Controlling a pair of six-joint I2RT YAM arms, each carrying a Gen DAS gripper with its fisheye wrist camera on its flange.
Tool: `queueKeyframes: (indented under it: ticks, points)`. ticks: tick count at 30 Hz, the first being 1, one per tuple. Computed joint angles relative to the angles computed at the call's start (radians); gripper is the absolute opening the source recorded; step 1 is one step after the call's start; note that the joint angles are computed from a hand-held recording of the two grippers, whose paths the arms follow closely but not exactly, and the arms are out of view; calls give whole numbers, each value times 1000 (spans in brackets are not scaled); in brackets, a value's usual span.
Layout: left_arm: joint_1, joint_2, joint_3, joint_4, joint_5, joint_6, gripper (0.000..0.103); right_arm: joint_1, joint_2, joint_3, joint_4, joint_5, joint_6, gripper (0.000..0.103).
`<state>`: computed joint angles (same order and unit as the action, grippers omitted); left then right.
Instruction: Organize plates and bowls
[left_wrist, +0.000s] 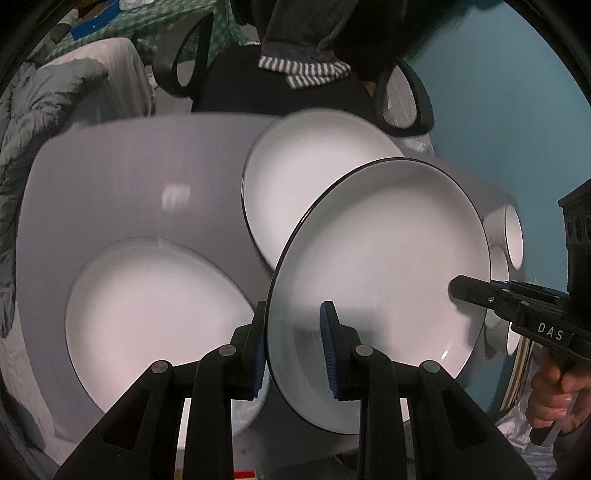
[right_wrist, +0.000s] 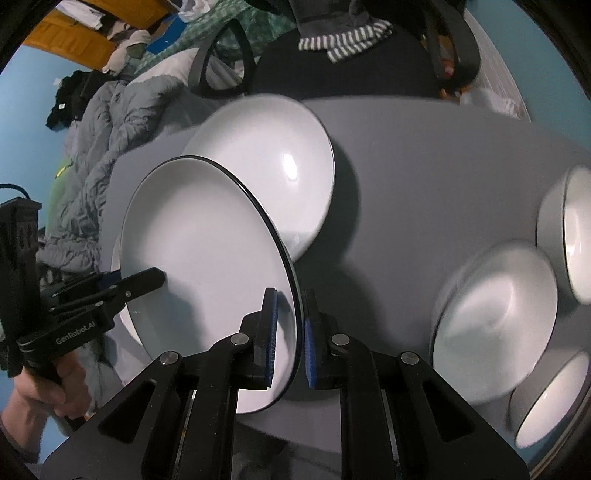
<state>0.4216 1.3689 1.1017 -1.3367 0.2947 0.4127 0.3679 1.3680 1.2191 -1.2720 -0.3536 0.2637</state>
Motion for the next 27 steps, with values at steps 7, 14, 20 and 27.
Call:
queueKeyframes:
  ticks: [7,14,20,27]
  points:
    - [-102,108,58,98,-42,-131,28,-3,168,106,55,-4,-8,13]
    - [-161,211,106,162,-98,-204,28,-28,289,175,61,-23,-37,14]
    - [-176,264,123,184,-139,-239,28,-32,350,213,53,-22,-53,14]
    - [-206,285,125,199,-160,-235,28,-40,399,236,43,-12,-62,15]
